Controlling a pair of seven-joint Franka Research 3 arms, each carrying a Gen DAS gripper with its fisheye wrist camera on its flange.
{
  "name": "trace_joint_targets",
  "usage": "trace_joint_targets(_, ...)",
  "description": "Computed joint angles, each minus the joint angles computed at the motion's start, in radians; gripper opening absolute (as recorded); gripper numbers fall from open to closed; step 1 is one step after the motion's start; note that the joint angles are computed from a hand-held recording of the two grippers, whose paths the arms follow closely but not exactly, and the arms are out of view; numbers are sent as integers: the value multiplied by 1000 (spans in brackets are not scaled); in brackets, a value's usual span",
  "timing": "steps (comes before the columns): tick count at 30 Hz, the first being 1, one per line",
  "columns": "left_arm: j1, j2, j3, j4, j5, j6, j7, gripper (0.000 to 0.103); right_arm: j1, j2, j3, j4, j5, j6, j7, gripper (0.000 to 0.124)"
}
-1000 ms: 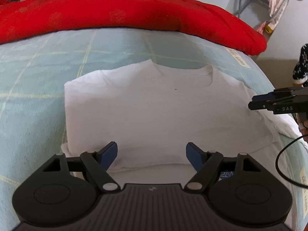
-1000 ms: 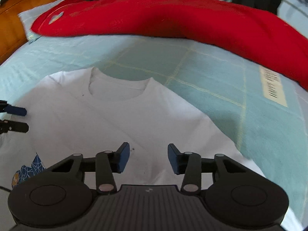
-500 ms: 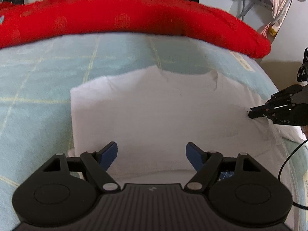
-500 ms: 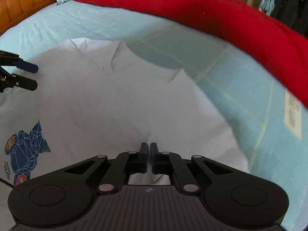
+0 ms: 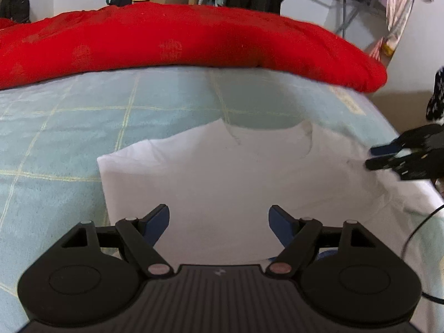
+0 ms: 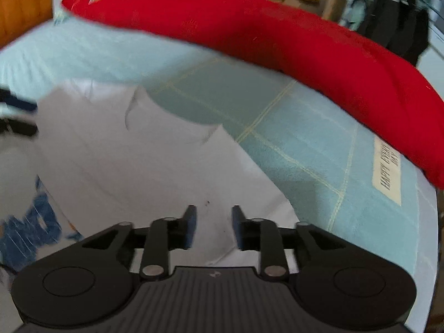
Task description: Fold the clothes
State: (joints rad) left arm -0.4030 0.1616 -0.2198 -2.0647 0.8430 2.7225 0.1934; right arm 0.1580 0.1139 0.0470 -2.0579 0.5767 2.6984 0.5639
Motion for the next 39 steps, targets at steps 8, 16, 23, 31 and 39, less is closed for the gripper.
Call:
trace_joint_targets(8,5,-5,-20,-3,-75,-160,225,55,-2,1,-46,-42,-139,-10,320,53)
trace_joint_targets(16,18,-43,-5,-46,70,24,63,52,-9,-93,-11,-123,140,60,242,63)
trace_joint_targets(23,8,-17,5,-56,22,-21,93,48,51,-108,10,-159,207,42,236,66)
trace_joint_targets(31,57,-157,-35,-185,82,8,181,58,104,-179,14,-244,193,9,258,72)
trace_joint_targets(39,114,-199,-24,-276,31,114,420,55,132,-199,12,-269,124,11,313,72)
